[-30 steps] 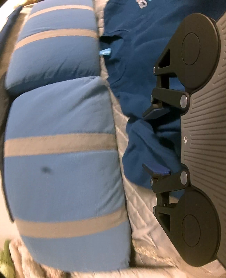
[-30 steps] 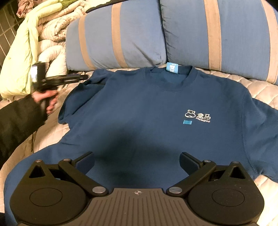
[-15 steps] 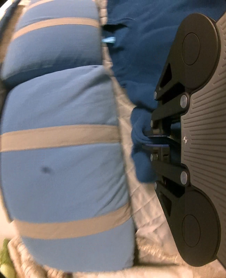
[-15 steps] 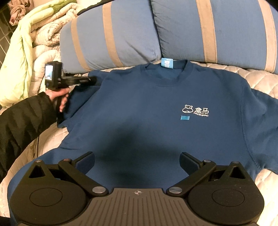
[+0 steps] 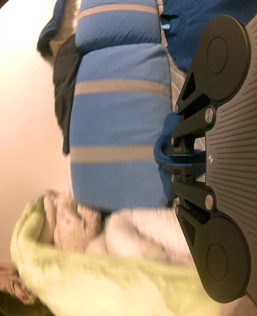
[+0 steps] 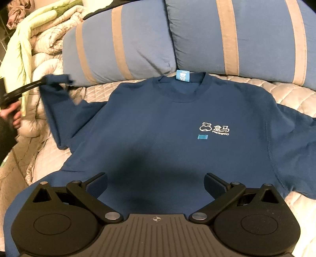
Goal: Fold clothes
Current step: 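Grasp the other sleeve cuff with the left gripper and pull it outward, then lay the sleeve flat and open the left gripper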
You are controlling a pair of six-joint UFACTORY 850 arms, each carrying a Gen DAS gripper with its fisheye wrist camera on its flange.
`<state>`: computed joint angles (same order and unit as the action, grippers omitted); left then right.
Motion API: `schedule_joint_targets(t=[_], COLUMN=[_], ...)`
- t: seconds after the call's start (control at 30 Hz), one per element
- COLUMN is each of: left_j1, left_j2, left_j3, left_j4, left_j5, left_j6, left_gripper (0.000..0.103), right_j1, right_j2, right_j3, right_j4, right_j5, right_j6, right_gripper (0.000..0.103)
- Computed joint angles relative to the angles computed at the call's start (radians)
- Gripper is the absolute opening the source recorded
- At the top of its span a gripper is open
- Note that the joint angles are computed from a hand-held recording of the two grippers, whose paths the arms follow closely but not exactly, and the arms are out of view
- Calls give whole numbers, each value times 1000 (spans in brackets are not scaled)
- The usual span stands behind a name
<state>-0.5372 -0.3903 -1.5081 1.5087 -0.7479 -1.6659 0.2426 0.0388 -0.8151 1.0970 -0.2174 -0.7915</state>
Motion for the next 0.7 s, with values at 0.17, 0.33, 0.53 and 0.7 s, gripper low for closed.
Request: schedule_joint_targets(t=[0.17, 0.33, 0.53, 0.7], left_j1=[-4, 4, 48, 20], left_j2=[172, 327, 405, 502], left_j3=[219, 485, 643, 705], left_j4=[50, 30, -309, -310], left_j5=[-77, -172, -160, -160], left_j6=[-161, -475, -730, -718], left_gripper=[6, 9, 27, 43], right_j1=[10, 15, 7, 18], right_j2=[9, 19, 11, 6], right_j3=[4, 11, 3, -6], right_j4=[-55, -78, -112, -262], right_j5=[22, 40, 21, 18], right_j6=[44, 73, 126, 258], right_gripper=[103, 103, 103, 103])
